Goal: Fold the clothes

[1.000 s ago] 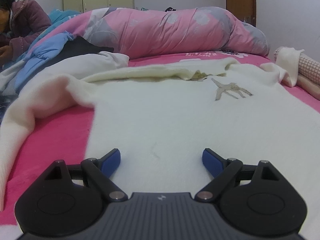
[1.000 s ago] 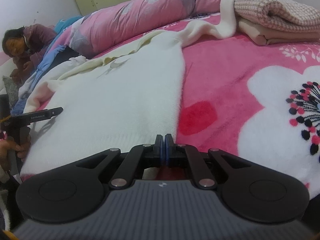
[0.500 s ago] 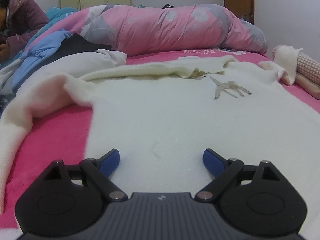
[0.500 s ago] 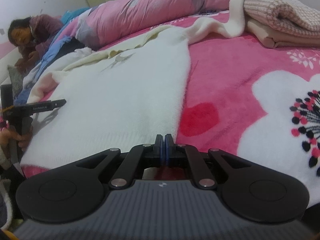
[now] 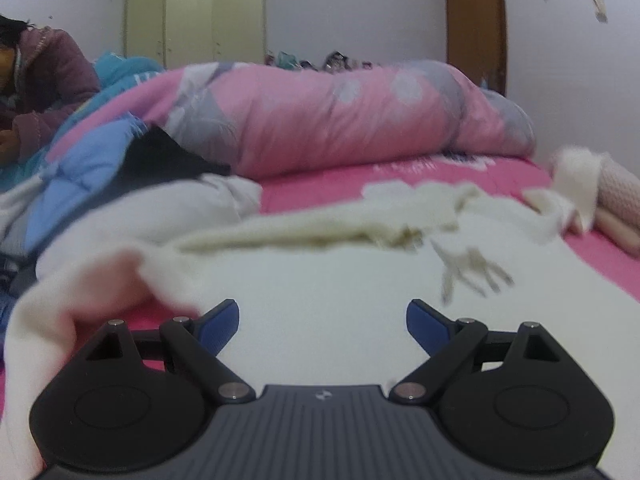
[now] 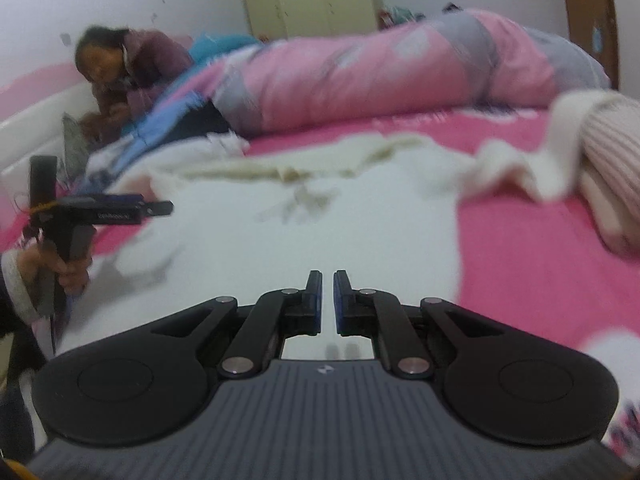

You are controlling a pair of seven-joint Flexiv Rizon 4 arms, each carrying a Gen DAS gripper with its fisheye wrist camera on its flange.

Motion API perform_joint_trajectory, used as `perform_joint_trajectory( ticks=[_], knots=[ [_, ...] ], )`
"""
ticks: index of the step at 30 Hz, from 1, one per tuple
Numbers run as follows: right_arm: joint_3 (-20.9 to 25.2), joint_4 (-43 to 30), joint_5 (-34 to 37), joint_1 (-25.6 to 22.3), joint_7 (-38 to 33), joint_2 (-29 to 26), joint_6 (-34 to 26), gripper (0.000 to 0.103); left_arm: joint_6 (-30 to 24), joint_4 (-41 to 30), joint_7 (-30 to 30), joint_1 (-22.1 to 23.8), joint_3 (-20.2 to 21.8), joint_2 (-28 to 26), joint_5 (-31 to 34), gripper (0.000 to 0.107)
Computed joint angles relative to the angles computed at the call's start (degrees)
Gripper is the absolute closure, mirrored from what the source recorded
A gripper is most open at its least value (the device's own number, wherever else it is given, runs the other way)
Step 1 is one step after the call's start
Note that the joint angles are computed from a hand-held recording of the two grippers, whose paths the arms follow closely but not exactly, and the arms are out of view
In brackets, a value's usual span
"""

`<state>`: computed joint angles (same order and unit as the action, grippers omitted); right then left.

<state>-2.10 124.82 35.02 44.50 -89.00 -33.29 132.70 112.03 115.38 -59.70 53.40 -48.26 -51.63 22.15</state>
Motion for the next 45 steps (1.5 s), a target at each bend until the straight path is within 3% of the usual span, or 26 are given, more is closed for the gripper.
perform_joint_trajectory(
  ticks=[5, 12, 17, 21, 25, 31, 35, 42, 45],
  knots=[
    [-0.63, -10.11, -7.62, -4.38, 3.06, -5.11, -3.71, 0.098, -3.39, -6.5, 0.08, -7.26, 5.37, 0.82, -4.89, 0.022],
    [-1.28, -28.9, -16.17, -10.92, 14.6, -15.97, -11.94, 0.098, -9.28, -16.0, 7.4, -14.25, 7.64, -2.9, -10.87, 0.032],
    [5.78, -40.64, -25.59, -20.25, 25.16, -24.48, -14.58, 0.095, -14.33, -24.33, 13.35, -21.82, 11.93, -6.11, -15.71, 0.037],
    [18.0, -41.72, -40.65, -30.91, 31.88, -30.33, -7.09, 0.095, -16.37, -30.01, 18.57, -26.17, 13.23, -9.35, -17.93, 0.036],
    [24.68, -42.46, -53.27, -37.93, 40.18, -35.95, 2.12, 0.09, -17.71, -35.72, 23.62, -30.0, 14.05, -11.88, -19.98, 0.036],
    [24.21, -42.77, -57.9, -39.21, 48.42, -37.8, 6.31, 0.085, -14.98, -45.55, 30.39, -34.6, 14.05, -17.14, -22.66, 0.037],
    [22.05, -43.46, -59.69, -38.6, 51.99, -38.12, 7.37, 0.082, -21.28, -56.18, 28.54, -40.64, 19.83, -20.39, -31.26, 0.038],
    [18.15, -43.79, -61.07, -37.43, 57.91, -38.43, 9.54, 0.08, -34.59, -67.26, 19.77, -43.14, 19.03, -23.27, -47.81, 0.036],
    [16.27, -43.87, -61.21, -36.59, 59.99, -38.37, 10.39, 0.079, -41.84, -79.19, 13.54, -47.46, 25.93, -28.52, -51.01, 0.034]
  ],
)
